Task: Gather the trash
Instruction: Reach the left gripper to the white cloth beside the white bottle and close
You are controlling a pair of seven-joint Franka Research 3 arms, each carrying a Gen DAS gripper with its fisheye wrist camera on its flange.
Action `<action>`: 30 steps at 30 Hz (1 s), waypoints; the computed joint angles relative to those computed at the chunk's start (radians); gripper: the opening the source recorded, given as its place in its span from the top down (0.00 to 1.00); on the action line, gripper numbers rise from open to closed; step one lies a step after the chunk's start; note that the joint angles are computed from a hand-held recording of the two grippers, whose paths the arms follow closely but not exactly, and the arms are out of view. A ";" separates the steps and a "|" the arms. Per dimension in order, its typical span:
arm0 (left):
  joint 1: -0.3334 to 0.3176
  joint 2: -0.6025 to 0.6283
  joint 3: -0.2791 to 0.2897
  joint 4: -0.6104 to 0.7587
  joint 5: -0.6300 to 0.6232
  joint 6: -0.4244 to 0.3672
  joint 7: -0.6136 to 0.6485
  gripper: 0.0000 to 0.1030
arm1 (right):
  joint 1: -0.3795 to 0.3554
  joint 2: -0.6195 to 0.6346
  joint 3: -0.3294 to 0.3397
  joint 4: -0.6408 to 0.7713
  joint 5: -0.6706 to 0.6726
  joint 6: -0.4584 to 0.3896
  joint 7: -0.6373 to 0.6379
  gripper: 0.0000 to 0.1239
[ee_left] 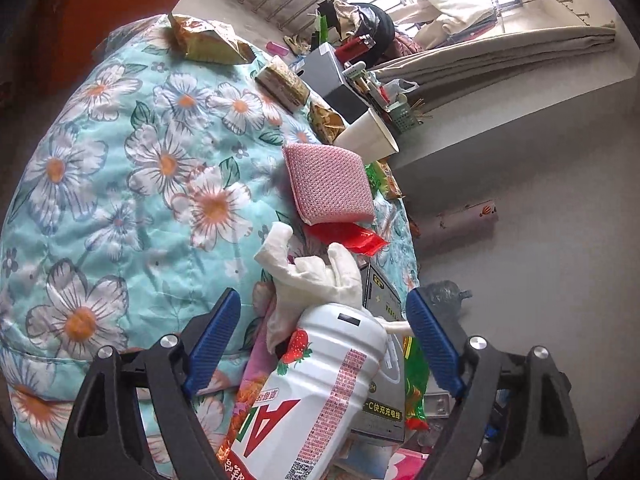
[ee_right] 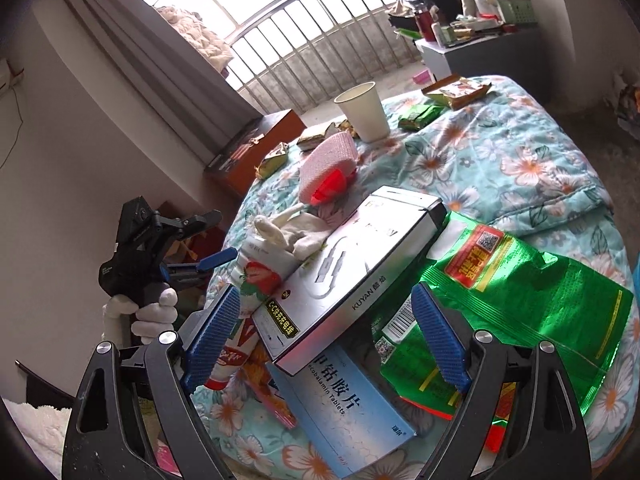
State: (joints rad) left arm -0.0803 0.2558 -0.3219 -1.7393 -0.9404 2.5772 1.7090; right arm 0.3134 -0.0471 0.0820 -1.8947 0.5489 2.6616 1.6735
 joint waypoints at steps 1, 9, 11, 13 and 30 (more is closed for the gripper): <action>-0.006 0.019 0.008 0.022 0.035 -0.017 -0.026 0.23 | 0.000 0.003 0.000 0.005 0.000 -0.002 0.000 0.33; -0.002 0.154 -0.015 0.170 0.184 -0.115 -0.122 0.41 | -0.013 0.066 -0.006 0.104 0.104 -0.038 -0.054 0.33; 0.009 0.177 -0.031 0.193 0.184 -0.122 -0.118 0.50 | -0.022 0.094 -0.006 0.147 0.147 -0.062 -0.077 0.34; 0.021 0.184 -0.047 0.197 0.176 -0.118 -0.104 0.57 | -0.032 0.126 -0.005 0.195 0.169 -0.091 -0.085 0.35; 0.062 0.152 -0.093 0.128 0.008 -0.005 0.090 0.94 | -0.077 0.251 0.021 0.362 0.173 -0.172 -0.011 0.37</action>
